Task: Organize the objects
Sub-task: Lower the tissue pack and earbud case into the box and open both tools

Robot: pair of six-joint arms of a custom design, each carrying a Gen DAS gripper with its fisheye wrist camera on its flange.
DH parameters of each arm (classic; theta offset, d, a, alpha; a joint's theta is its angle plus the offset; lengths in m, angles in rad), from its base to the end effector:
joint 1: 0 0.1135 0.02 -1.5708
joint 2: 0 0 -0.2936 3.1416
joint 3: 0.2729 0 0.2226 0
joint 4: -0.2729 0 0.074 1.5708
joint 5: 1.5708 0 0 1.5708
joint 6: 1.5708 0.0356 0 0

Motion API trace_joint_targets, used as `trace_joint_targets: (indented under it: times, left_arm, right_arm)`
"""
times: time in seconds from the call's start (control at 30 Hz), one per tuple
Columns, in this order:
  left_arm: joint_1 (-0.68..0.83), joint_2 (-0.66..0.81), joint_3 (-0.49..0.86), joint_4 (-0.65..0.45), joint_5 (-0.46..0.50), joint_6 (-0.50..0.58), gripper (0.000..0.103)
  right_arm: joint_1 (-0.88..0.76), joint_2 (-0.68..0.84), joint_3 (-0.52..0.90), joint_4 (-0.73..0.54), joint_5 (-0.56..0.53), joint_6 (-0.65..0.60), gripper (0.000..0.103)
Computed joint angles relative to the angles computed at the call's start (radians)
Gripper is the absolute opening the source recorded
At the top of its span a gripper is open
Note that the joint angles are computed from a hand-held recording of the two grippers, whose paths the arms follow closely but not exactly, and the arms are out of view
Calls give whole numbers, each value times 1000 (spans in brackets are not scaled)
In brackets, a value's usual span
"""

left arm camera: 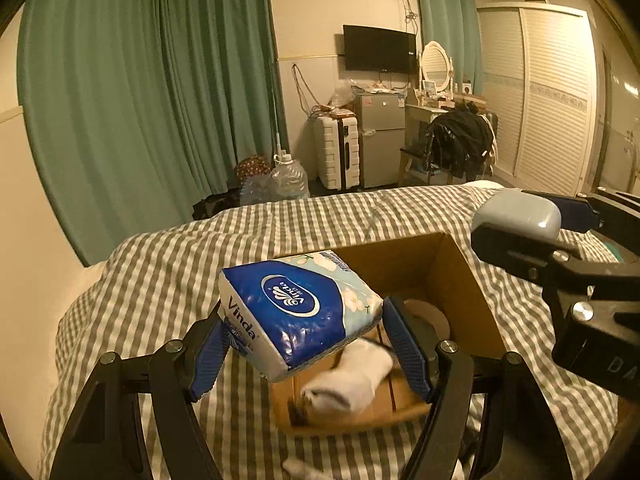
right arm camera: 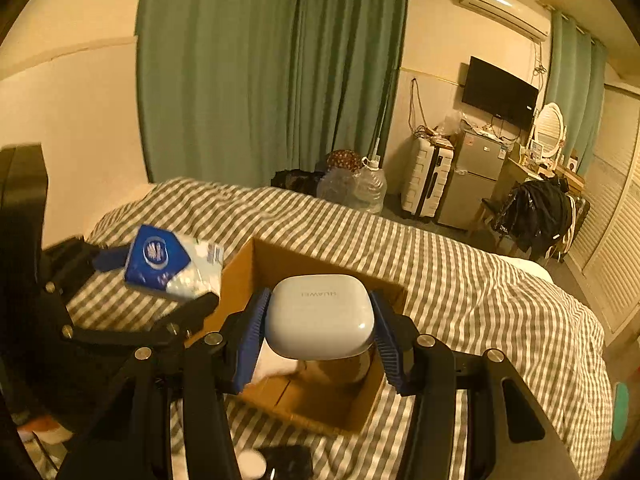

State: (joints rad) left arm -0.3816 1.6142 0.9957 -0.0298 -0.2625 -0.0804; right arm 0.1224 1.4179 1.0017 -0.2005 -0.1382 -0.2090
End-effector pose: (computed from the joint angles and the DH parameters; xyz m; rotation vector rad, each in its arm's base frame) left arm 0.3084 -0.1138 0.2660 0.1864 2.1856 0.0322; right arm 0.2820 0.0396 0.3087 -0.4367 2.1384 0.1020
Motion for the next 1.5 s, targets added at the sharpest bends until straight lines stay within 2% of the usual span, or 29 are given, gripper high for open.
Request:
trace_joint_targets:
  times: [0.17, 0.27, 0.37, 0.57, 0.77, 0.97, 1.1, 1.17, 1.2, 1.23, 1.5]
  left_arm:
    - [35, 134, 103, 59, 39, 31, 75]
    - [57, 206, 154, 70, 99, 35, 75]
    - [67, 264, 163, 96, 124, 46, 75]
    - [69, 354, 189, 81, 134, 73, 75]
    - [64, 388, 207, 60, 163, 69, 75]
    - [60, 419, 217, 38, 155, 71, 77]
    - [48, 410, 194, 54, 126, 72, 82]
    - [45, 399, 184, 61, 108, 64, 96]
    - [44, 390, 169, 76, 108, 59, 96]
    - [44, 378, 155, 85, 113, 55, 96]
    - [31, 254, 60, 67, 70, 14, 96]
  right_arm:
    - [-18, 134, 113, 29, -20, 13, 50]
    - [-24, 211, 179, 38, -28, 25, 50]
    - [-32, 296, 239, 48, -40, 36, 50]
    - [-63, 438, 259, 79, -78, 59, 50]
    - [-93, 545, 296, 47, -98, 56, 50]
    - [-99, 542, 259, 62, -102, 56, 50]
    - [-96, 524, 223, 88, -109, 66, 50]
    - [-96, 514, 208, 101, -106, 69, 59]
    - [-94, 501, 192, 116, -97, 74, 69]
    - [-95, 490, 181, 129, -93, 78, 71]
    - [-127, 338, 97, 158, -126, 121, 74]
